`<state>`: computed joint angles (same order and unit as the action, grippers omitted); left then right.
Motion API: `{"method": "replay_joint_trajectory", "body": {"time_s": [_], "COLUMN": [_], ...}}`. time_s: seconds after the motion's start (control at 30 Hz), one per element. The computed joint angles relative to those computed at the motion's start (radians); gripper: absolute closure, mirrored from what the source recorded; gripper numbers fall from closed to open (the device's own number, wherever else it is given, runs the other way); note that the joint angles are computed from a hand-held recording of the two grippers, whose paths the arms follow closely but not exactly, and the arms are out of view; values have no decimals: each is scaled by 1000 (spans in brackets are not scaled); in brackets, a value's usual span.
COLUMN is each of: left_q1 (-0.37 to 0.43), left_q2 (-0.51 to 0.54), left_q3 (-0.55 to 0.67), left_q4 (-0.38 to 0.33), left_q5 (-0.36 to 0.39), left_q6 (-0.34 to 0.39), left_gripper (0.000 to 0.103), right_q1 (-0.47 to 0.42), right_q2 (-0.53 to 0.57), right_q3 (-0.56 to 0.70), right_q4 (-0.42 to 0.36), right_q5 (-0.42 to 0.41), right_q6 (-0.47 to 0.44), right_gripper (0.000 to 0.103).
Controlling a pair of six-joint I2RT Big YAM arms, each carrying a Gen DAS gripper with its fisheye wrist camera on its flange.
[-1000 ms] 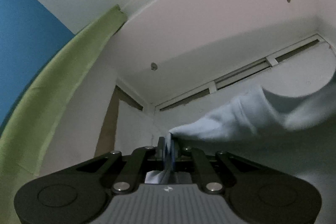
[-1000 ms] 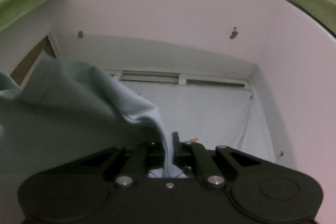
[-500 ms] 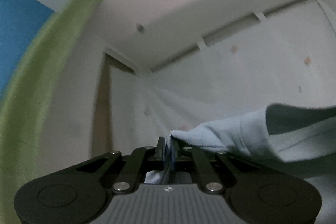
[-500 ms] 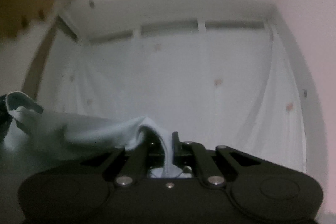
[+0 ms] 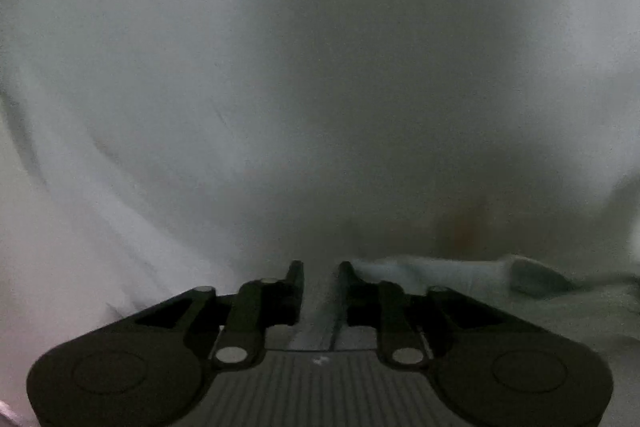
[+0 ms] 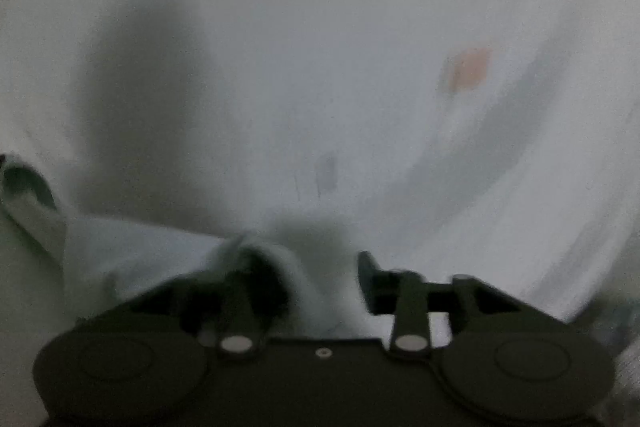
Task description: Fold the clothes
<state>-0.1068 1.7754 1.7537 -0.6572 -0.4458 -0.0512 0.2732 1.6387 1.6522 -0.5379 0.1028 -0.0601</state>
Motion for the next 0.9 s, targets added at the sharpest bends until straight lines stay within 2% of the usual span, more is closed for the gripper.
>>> {"method": "replay_joint_trajectory", "body": {"time_s": [0.03,0.07,0.13,0.17,0.2,0.23,0.3,0.37,0.43,0.53,0.6,0.67,0.73,0.83,0.87,0.9], "left_q1": [13,24,35,39,44,47,51,53,51,44,34,32,37,50,59,70], "left_q2": [52,104,118,107,93,82,66,59,64,108,150,199,238,283,280,271], "left_q3": [26,53,4,-38,-75,-108,-164,-193,-208,-169,-132,-72,-9,80,85,79], "left_q4": [-34,-67,-27,9,35,57,91,117,145,131,136,139,128,89,86,83], "left_q5": [21,38,55,75,103,140,212,273,340,429,428,396,352,277,288,319], "left_q6": [8,19,73,86,89,88,87,103,128,161,191,194,141,59,42,28], "left_gripper": [81,81,79,74,67,64,63,63,63,63,63,63,62,62,60,53], "right_q1": [3,11,33,41,44,46,52,67,77,74,79,79,72,53,44,33], "right_q2": [82,130,177,176,171,169,166,167,191,248,312,377,449,535,536,514], "right_q3": [64,85,61,27,-5,-30,-71,-94,-72,8,92,179,278,443,457,433], "right_q4": [-65,-89,-72,-47,-22,-2,30,52,42,-47,-87,-66,-3,-12,-5,15], "right_q5": [21,49,99,97,78,50,10,-15,-54,-129,-155,-128,-42,103,118,105], "right_q6": [-4,-16,-35,-27,-13,-2,-3,-3,-4,-50,-106,-141,-121,-63,-42,-19], "right_gripper": [64,63,62,62,62,63,66,76,82,89,91,95,94,91,91,88]}}
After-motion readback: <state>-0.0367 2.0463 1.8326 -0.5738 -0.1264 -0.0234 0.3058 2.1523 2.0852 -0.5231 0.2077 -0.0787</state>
